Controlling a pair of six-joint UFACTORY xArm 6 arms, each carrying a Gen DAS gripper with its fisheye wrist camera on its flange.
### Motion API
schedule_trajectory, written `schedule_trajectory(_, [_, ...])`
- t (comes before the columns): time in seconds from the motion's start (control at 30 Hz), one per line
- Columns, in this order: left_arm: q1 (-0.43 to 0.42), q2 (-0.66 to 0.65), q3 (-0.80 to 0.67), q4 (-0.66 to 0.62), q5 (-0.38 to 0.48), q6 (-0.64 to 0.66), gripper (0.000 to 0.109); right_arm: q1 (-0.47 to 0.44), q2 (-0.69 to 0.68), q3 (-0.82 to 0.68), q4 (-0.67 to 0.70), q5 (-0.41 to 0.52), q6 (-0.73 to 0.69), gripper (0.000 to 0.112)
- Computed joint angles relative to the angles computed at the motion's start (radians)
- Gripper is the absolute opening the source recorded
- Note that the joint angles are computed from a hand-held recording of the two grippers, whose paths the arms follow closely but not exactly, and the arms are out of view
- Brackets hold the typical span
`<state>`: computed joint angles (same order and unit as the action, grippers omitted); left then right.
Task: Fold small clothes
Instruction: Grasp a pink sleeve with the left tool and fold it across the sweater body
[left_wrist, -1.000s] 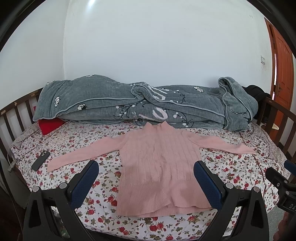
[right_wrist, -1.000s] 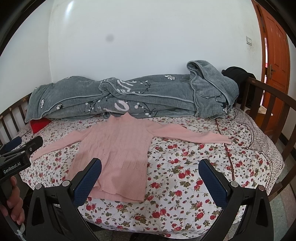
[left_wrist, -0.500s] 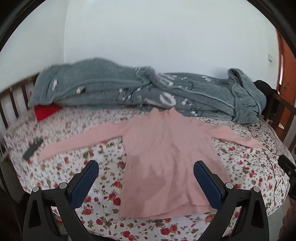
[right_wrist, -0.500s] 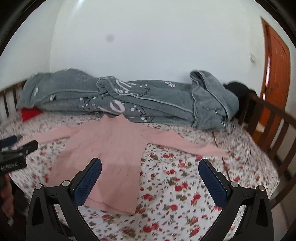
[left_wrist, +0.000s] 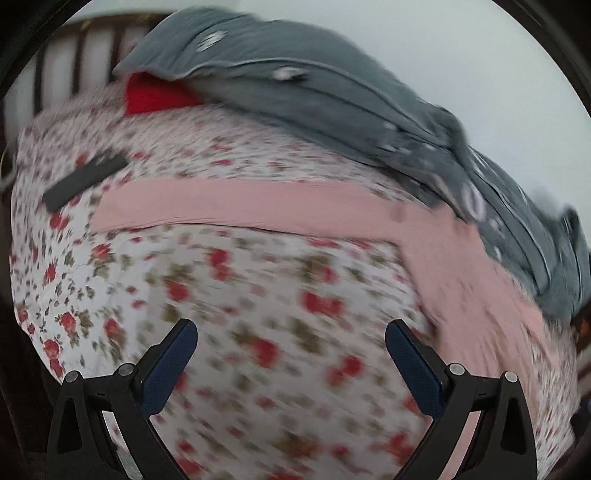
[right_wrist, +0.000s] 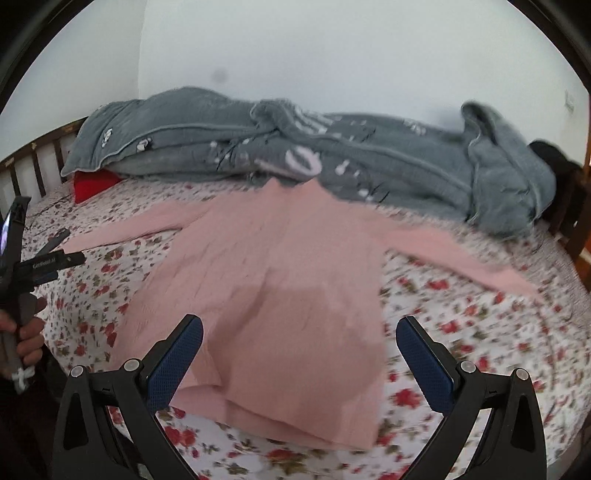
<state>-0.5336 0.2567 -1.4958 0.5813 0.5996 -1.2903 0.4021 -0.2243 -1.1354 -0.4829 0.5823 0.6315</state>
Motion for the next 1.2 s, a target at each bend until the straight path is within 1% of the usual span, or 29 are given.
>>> schedule_trajectory(0.07, [0.048,-0.005,0.033,-0.017,-0.06,0.003,0.102,0.0,0.037,-0.027,0.022,0.003,0.005,0.102])
schedule_trajectory(0.13, [0.082,-0.001,0.044,-0.008,-0.089,0.0,0.102,-0.003,0.068,-0.05,0.058,0.003,-0.003,0.102])
schedule_trajectory(0.23, [0.133,0.021,0.057,-0.046,-0.185,0.01,0.101,-0.009,0.112,-0.086,0.119,0.004,-0.006,0.102])
schedule_trajectory(0.27, [0.149,0.025,0.067,-0.049,-0.222,-0.011,0.1,-0.01,0.124,-0.094,0.122,-0.003,0.019,0.102])
schedule_trajectory(0.33, [0.177,0.036,0.08,-0.023,-0.265,-0.084,0.098,-0.015,0.136,-0.098,0.146,-0.037,0.046,0.102])
schedule_trajectory(0.37, [0.19,0.047,0.08,-0.02,-0.285,-0.104,0.097,-0.015,0.14,-0.099,0.158,-0.048,0.056,0.102])
schedule_trajectory(0.4, [0.2,0.061,0.077,-0.044,-0.302,-0.093,0.095,-0.016,0.148,-0.103,0.166,-0.063,0.073,0.102])
schedule_trajectory(0.5, [0.224,0.094,0.055,-0.112,-0.325,-0.042,0.092,-0.018,0.174,-0.114,0.215,-0.108,0.083,0.102])
schedule_trajectory(0.57, [0.237,0.105,0.045,-0.131,-0.35,-0.03,0.091,-0.02,0.2,-0.138,0.247,-0.105,0.058,0.102])
schedule_trajectory(0.63, [0.253,0.117,0.031,-0.155,-0.352,-0.037,0.083,-0.022,0.23,-0.172,0.26,-0.087,0.03,0.102])
schedule_trajectory(0.67, [0.258,0.12,0.028,-0.169,-0.348,-0.046,0.076,-0.024,0.242,-0.185,0.255,-0.079,0.028,0.102])
schedule_trajectory(0.7, [0.265,0.122,0.029,-0.171,-0.352,-0.067,0.073,-0.028,0.243,-0.185,0.254,-0.081,0.027,0.102])
schedule_trajectory(0.73, [0.271,0.124,0.026,-0.17,-0.35,-0.089,0.071,-0.032,0.246,-0.187,0.261,-0.086,0.024,0.102])
schedule_trajectory(0.8, [0.272,0.132,-0.004,-0.132,-0.293,-0.124,0.067,-0.041,0.251,-0.185,0.287,-0.108,0.015,0.102])
schedule_trajectory(0.83, [0.266,0.144,-0.04,-0.119,-0.235,-0.111,0.065,-0.047,0.251,-0.181,0.304,-0.121,0.012,0.102])
schedule_trajectory(0.87, [0.258,0.157,-0.08,-0.102,-0.167,-0.1,0.059,-0.052,0.252,-0.177,0.325,-0.137,0.007,0.102])
schedule_trajectory(0.9, [0.251,0.16,-0.108,-0.063,-0.104,-0.128,0.052,-0.057,0.254,-0.173,0.352,-0.151,-0.009,0.102])
schedule_trajectory(0.93, [0.251,0.157,-0.114,-0.042,-0.079,-0.152,0.036,-0.061,0.257,-0.172,0.392,-0.164,-0.038,0.102])
schedule_trajectory(0.97, [0.256,0.149,-0.112,-0.039,-0.071,-0.176,0.021,-0.064,0.258,-0.17,0.422,-0.168,-0.065,0.102])
schedule_trajectory(1.0, [0.262,0.141,-0.105,-0.055,-0.079,-0.188,0.013,-0.068,0.261,-0.176,0.446,-0.163,-0.094,0.102])
schedule_trajectory(1.07, [0.264,0.136,-0.119,-0.084,-0.061,-0.181,0.009,-0.079,0.253,-0.171,0.452,-0.165,-0.123,0.102])
schedule_trajectory(1.1, [0.257,0.141,-0.146,-0.085,-0.026,-0.164,0.008,-0.088,0.24,-0.159,0.437,-0.172,-0.122,0.102])
schedule_trajectory(1.17, [0.226,0.163,-0.238,-0.041,0.069,-0.146,0.008,-0.104,0.216,-0.134,0.436,-0.187,-0.136,0.102])
schedule_trajectory(1.2, [0.21,0.177,-0.283,-0.019,0.09,-0.136,0.008,-0.115,0.2,-0.117,0.451,-0.197,-0.16,0.102])
